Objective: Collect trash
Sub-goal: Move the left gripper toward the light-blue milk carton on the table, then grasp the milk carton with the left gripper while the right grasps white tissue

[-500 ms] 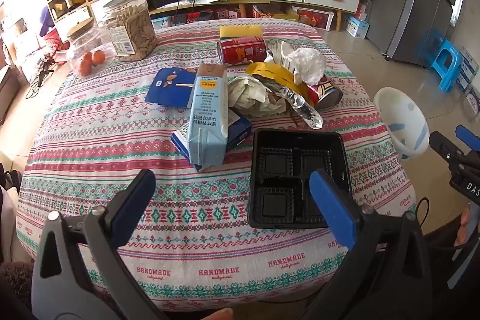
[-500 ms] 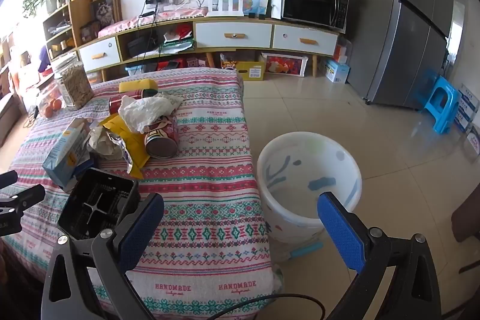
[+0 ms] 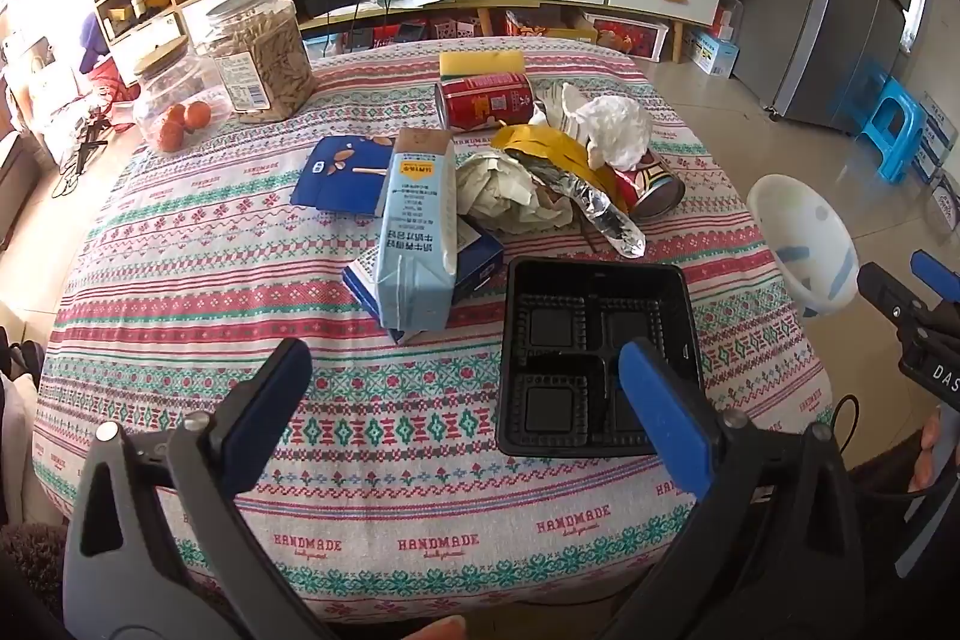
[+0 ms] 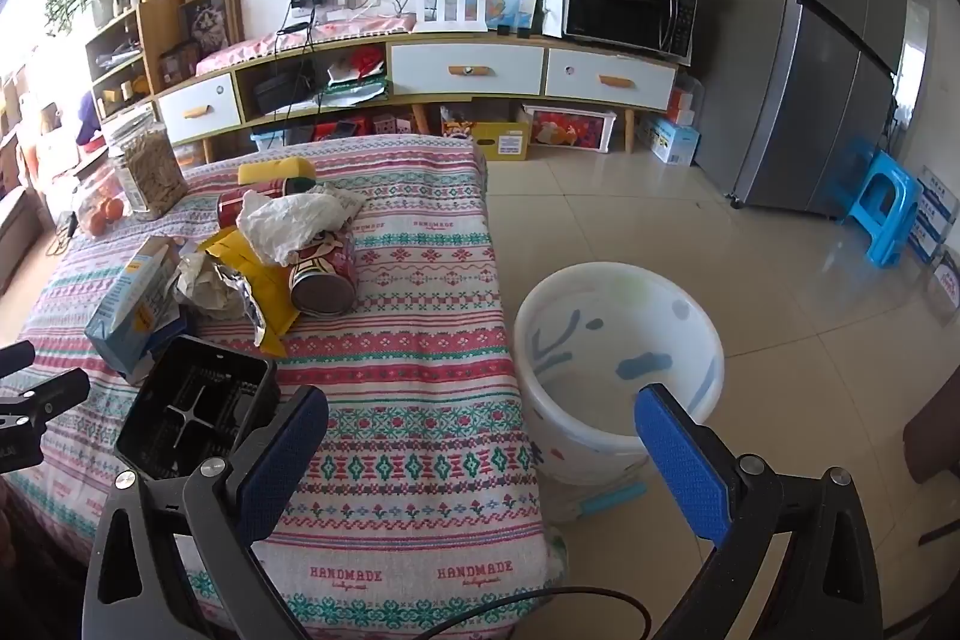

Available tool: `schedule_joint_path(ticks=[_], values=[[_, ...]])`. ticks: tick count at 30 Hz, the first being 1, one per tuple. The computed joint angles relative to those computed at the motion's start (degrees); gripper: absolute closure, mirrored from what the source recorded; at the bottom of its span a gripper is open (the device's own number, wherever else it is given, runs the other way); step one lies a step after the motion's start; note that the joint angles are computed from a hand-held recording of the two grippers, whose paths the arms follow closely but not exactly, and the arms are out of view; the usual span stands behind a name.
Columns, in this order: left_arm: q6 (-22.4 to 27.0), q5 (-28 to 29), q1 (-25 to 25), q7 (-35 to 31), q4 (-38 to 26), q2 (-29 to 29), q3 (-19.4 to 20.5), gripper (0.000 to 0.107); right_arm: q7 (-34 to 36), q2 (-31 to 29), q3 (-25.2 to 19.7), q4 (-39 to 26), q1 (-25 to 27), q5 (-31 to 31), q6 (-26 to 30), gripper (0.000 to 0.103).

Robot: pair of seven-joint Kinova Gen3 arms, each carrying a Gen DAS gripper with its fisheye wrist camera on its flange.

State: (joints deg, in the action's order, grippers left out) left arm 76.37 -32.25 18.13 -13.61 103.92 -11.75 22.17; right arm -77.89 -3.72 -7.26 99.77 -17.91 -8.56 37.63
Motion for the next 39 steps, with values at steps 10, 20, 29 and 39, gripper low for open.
schedule_joint_path(ticks=[10, 20, 29, 39], values=[[-0.10, 0.12, -0.16, -0.12, 0.01, -0.07, 0.03, 0.005, -0.28, 0.01, 0.04, 0.04, 0.04, 0.18, 0.08, 0.000], [-0.55, 1.25, -0.88, -1.60, 0.10, -0.94, -0.57, 0.005, 1.21, 1.04, 0.57, -1.24, 0.08, -2.65, 2.23, 0.000], [-0.82, 5.74, -5.29, -15.48, -1.33, -2.30, -6.70, 0.005, 3.49, 5.44, 0.65, -11.06, 0.98, -5.05, 11.40, 0.000], [-5.18, 23.09, -12.96, -37.43, -4.71, -1.69, -25.33, 0.006, 1.34, 16.66, -1.11, -29.66, -1.23, -4.16, 23.38, 0.000]])
